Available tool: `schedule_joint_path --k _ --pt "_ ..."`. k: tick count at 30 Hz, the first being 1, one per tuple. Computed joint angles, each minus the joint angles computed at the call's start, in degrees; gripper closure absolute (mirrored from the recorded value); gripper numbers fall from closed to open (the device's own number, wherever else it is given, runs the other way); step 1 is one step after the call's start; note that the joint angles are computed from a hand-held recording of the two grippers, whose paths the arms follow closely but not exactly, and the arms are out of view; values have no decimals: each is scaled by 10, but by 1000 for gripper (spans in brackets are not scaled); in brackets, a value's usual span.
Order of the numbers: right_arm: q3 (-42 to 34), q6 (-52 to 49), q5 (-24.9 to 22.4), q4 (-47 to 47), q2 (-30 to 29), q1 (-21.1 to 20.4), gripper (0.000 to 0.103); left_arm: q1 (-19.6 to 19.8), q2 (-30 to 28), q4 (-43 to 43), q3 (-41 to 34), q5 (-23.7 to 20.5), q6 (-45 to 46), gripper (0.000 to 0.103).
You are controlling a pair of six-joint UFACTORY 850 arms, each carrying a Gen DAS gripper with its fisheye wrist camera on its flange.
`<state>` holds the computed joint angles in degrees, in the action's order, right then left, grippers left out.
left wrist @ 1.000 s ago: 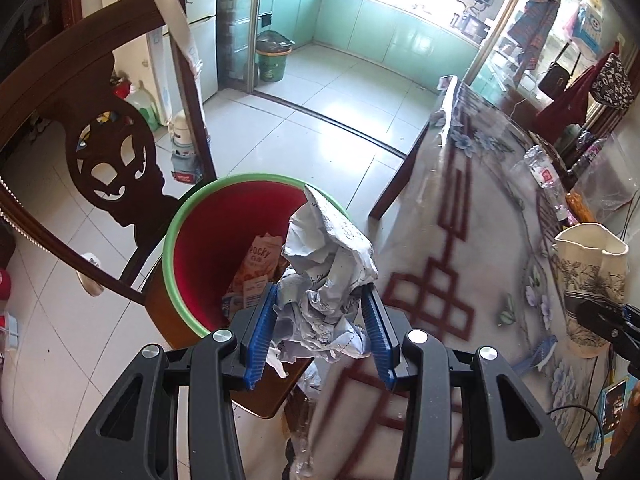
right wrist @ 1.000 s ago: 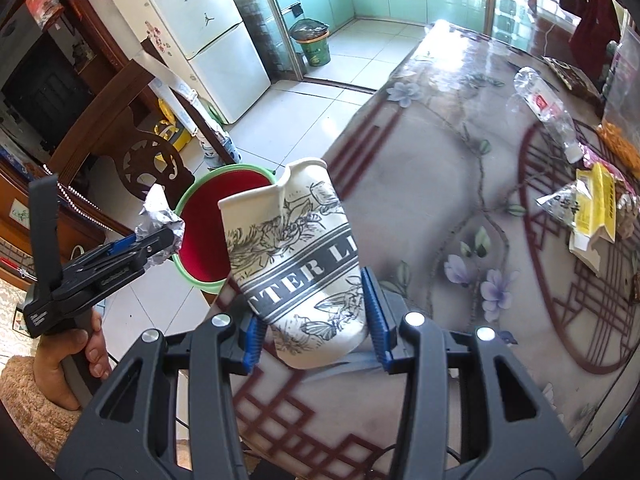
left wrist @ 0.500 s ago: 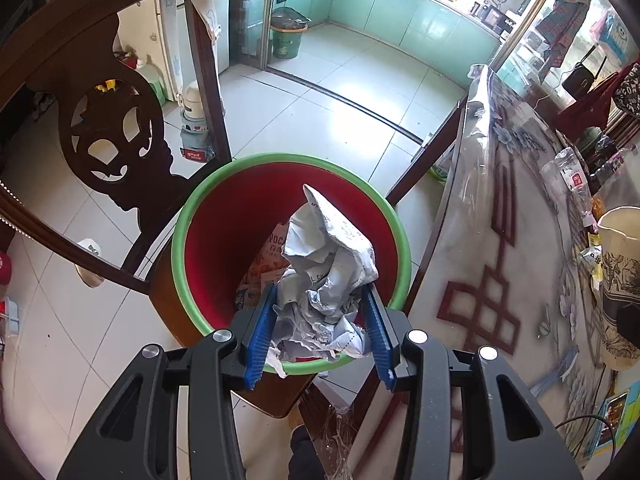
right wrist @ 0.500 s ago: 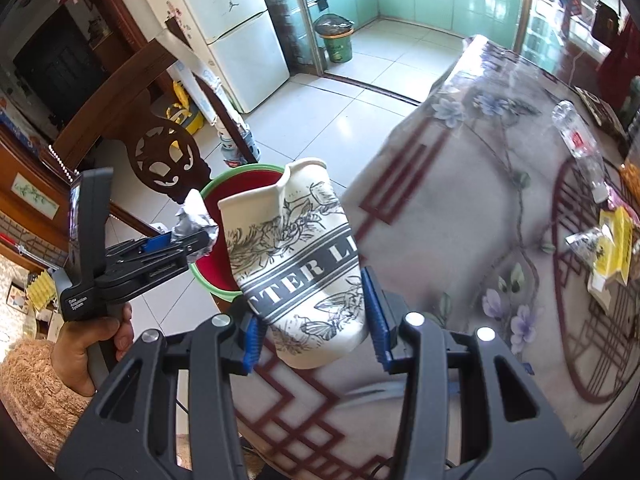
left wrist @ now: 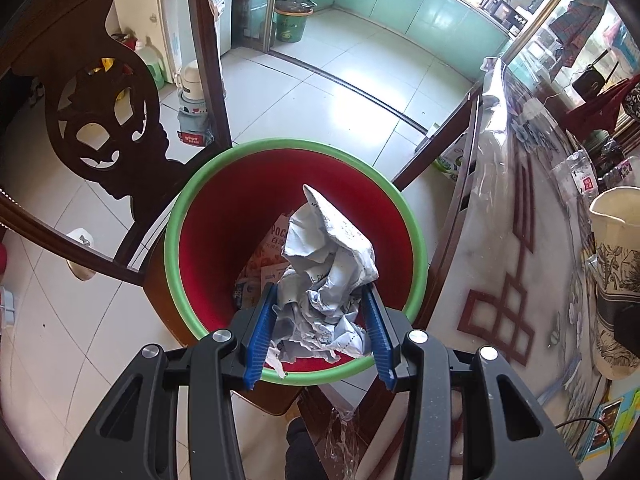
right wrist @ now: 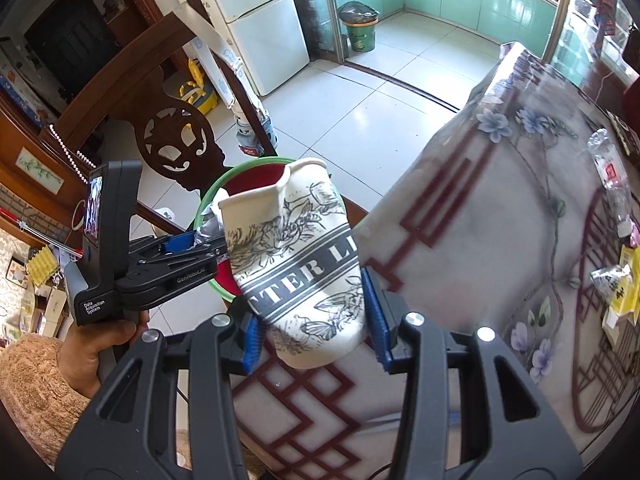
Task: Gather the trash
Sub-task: 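Carry the foil and paper cup over the red bin and release both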
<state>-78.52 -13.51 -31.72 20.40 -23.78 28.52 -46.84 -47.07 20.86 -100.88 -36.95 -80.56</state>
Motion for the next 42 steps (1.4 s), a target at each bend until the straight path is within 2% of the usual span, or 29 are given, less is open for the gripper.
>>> schedule_joint_path --k 11,23,32,34,35,42 --pt "-49 -15 -26 -7 -42 10 61 7 21 -1 35 25 -19 51" --pt "-96 -30 -54 1 -87 26 61 3 79 100 95 22 -130 50" --pt "-127 -26 -62 1 -117 35 61 1 95 103 122 14 -153 50" --pt "-128 -24 -61 2 -118 34 51 0 97 103 125 13 -155 50" --pt "-127 -24 -58 3 -116 34 49 -1 98 104 126 12 -158 50" --pt "-107 -30 -45 3 -96 35 49 -5 96 113 119 7 -163 50"
